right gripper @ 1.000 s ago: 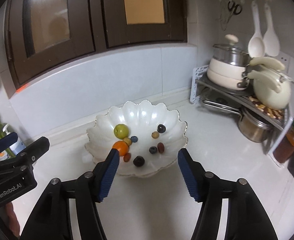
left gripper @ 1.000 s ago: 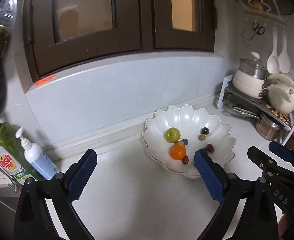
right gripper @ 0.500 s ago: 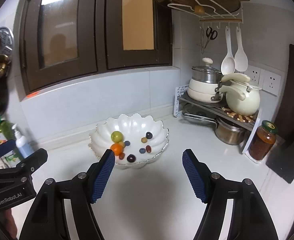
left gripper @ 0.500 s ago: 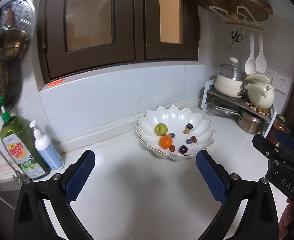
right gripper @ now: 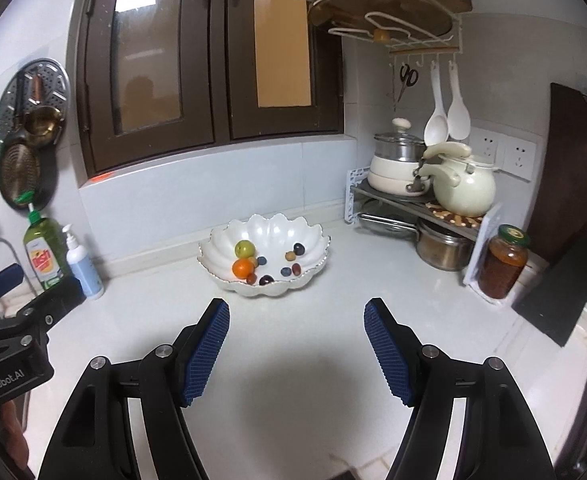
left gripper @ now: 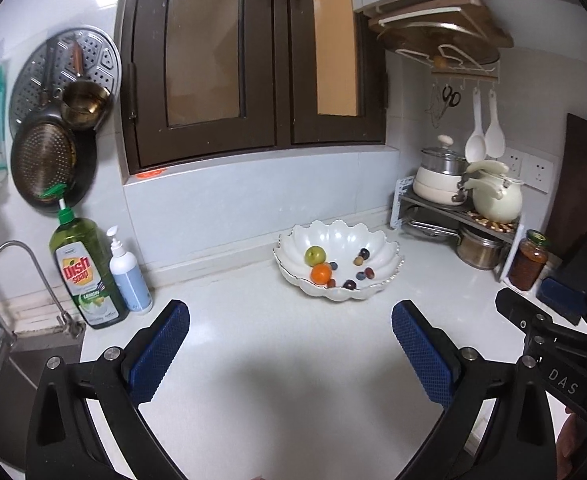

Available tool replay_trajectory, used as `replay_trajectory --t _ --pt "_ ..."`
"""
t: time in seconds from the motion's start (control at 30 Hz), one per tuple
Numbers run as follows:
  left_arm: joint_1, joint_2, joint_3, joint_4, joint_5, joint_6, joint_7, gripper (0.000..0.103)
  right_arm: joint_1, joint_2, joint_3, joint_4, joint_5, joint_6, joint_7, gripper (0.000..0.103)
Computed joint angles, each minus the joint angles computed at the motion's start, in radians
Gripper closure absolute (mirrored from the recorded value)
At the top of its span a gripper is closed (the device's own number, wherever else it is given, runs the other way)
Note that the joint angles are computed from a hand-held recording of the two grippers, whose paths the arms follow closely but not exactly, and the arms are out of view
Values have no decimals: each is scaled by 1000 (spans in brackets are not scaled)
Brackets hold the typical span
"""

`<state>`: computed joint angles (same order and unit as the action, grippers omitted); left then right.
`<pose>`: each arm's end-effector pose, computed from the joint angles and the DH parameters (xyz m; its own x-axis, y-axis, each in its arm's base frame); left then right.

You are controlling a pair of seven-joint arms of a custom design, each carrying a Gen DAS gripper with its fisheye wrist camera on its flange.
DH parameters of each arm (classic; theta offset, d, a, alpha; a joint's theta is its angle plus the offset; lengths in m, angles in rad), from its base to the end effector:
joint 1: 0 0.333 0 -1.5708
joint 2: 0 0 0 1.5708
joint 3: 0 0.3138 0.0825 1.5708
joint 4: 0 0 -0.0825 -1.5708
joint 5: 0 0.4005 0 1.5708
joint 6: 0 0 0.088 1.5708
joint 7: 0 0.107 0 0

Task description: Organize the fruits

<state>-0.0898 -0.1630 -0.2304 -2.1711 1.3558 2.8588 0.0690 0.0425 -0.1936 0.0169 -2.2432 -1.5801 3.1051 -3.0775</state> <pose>0.5031 -0.2285 0.5134 -0.0017 -0.9995 -0.0303 -0.4539 0.0278 -0.8906 0.5056 0.1146 0.4938 0.0015 -0.9996 -0.0286 -0.4602 0.0247 -0.8875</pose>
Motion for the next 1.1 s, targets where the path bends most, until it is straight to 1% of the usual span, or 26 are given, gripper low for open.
replay_trajectory --t 0.1,0.2,0.23,0.3,0.53,0.67,0.8,1.0,1.1 --pt "-7 -55 -19 -51 -6 -18 -9 0 -3 -71 -1 -56 -69 -6 67 32" --pt "-12 -104 -35 -91 -10 -36 -21 0 1 -143 -7 -116 -102 -20 103 32" --pt "-13 -120 -40 -104 -15 -40 -22 0 2 -168 -9 -140 -99 -26 100 32" --pt "-15 -153 -51 -129 -17 -46 -28 0 2 -200 -11 -171 -89 -30 87 26" --pt "-20 -264 -89 -210 -28 -65 -50 0 0 -316 -26 -269 -95 -12 86 26" --pt "-28 -316 -106 -246 -63 -86 -25 0 -10 -387 -21 -327 -57 -19 50 26" --pt "-31 -372 -117 -287 -94 -89 -6 0 -31 -441 -8 -372 -10 -7 9 26" --pt "-34 -447 -123 -342 -149 -78 24 0 -73 -522 28 -435 68 24 -58 26" --pt "-26 -474 -136 -357 -164 -77 32 0 -105 -553 54 -455 88 46 -69 26"
